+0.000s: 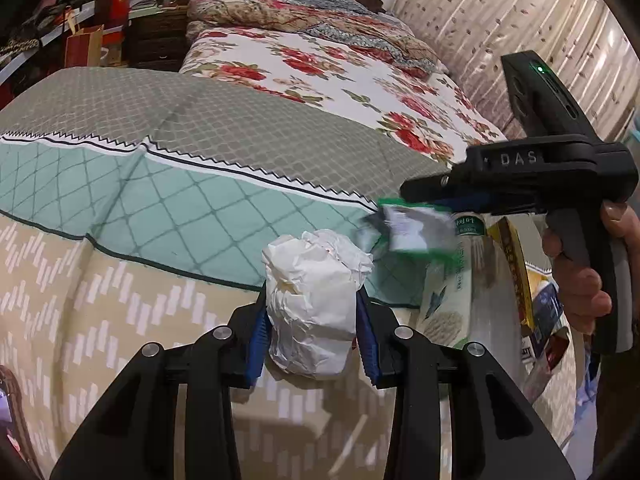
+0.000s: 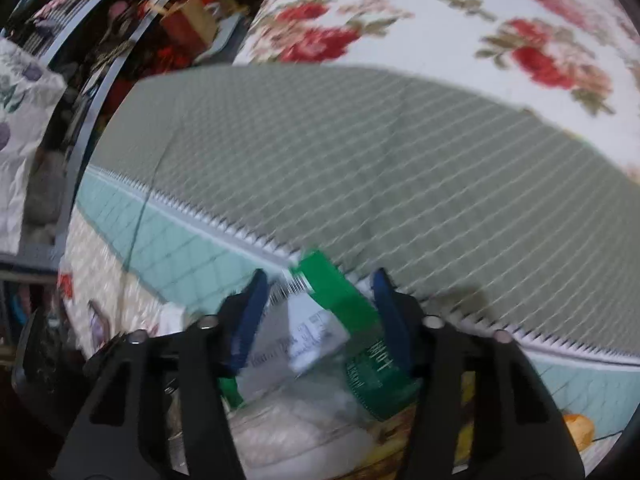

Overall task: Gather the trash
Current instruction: 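Grasp white tissue ball with left tool while right tool grasps green-tabbed packet, then drop tissue ball from left tool into bin while right tool drops packet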

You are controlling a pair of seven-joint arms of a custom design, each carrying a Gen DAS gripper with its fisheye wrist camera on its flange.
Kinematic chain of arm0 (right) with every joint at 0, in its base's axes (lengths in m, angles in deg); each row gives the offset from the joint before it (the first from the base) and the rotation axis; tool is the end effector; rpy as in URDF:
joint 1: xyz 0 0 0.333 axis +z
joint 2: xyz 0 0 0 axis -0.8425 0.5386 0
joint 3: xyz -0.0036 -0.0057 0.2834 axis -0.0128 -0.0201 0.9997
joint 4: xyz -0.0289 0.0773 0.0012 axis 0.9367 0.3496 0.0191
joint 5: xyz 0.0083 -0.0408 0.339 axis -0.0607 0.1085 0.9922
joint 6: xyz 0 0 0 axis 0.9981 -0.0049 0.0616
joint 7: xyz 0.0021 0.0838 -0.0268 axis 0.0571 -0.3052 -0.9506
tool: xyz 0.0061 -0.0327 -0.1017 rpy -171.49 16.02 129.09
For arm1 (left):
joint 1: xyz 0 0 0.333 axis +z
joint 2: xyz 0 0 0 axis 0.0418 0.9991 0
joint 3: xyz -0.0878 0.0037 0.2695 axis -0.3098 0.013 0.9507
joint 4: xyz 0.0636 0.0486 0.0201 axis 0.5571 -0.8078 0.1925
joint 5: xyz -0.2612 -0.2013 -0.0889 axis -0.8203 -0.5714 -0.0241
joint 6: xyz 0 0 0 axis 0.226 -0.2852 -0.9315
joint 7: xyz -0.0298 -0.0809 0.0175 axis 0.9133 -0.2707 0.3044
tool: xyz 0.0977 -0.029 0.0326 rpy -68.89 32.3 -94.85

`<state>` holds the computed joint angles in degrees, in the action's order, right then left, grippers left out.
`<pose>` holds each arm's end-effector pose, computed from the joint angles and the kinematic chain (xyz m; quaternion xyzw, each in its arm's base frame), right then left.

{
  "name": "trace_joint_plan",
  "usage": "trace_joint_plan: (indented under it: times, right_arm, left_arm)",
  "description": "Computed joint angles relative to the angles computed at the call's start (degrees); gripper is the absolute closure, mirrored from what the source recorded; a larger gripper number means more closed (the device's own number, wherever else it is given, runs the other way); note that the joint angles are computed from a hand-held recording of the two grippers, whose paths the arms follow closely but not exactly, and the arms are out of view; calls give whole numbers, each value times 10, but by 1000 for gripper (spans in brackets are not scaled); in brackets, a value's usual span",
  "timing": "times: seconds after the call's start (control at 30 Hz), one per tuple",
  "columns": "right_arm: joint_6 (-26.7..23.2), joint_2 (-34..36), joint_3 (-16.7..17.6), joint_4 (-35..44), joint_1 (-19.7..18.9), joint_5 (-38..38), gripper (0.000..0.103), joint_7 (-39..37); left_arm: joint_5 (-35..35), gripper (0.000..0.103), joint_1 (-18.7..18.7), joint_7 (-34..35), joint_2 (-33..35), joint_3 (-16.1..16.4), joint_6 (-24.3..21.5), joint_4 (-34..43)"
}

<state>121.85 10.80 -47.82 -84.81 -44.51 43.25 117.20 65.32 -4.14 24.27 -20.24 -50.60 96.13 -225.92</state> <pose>0.5370 0.2002 0.5227 -0.8169 0.5387 0.0981 0.1811 0.3455 -0.1223 0.5331 -0.7268 0.6030 -0.3069 0.1186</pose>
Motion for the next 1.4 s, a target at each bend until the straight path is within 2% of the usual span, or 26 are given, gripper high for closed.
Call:
trace_joint_plan:
  times: [0.1, 0.27, 0.37, 0.5, 0.6, 0.8, 0.9, 0.97, 1.07, 1.17, 1.3, 1.4]
  right_arm:
    - [-14, -17, 1, -22, -3, 21, 65, -18]
    - [-5, -72, -6, -89, -1, 70, 67, -51]
    - [-5, -98, -12, -118, 4, 110, 73, -72]
    - [17, -158, -19, -176, 18, 134, 90, -98]
    - [52, -218, -26, -234, 36, 146, 95, -112]
    - [106, -342, -73, -337, 65, 208, 96, -145]
    - [127, -417, -104, -397, 66, 232, 96, -155]
    - [151, -463, -118, -435, 63, 235, 96, -155]
    - [188, -553, -146, -514, 39, 220, 96, -140]
    - [198, -619, -185, -570, 4, 187, 96, -114]
    - [215, -704, -244, -629, -90, 110, 96, -78]
    - [220, -728, -290, -636, -154, 53, 96, -60]
  left_arm:
    - [0, 67, -3, -3, 0, -3, 0, 0]
    - [9, 67, 0, -15, -10, -12, -6, -4]
    - [13, 67, 0, -22, -23, -15, -11, -13]
    - [14, 67, -2, -27, -42, -10, -20, -23]
    - [5, 67, -5, -25, -70, -1, -24, -34]
    - [1, 67, -9, -18, -143, 2, -30, -38]
    - [-8, 67, -27, -5, -164, 0, -30, -26]
    - [-20, 67, -55, 14, -157, -1, -24, -10]
    - [-42, 67, -104, 50, -124, -6, -17, 19]
    - [-61, 67, -147, 81, -61, -23, -13, 59]
    - [-88, 67, -193, 112, 41, -42, -14, 124]
    - [-103, 67, -216, 132, 134, -56, -12, 197]
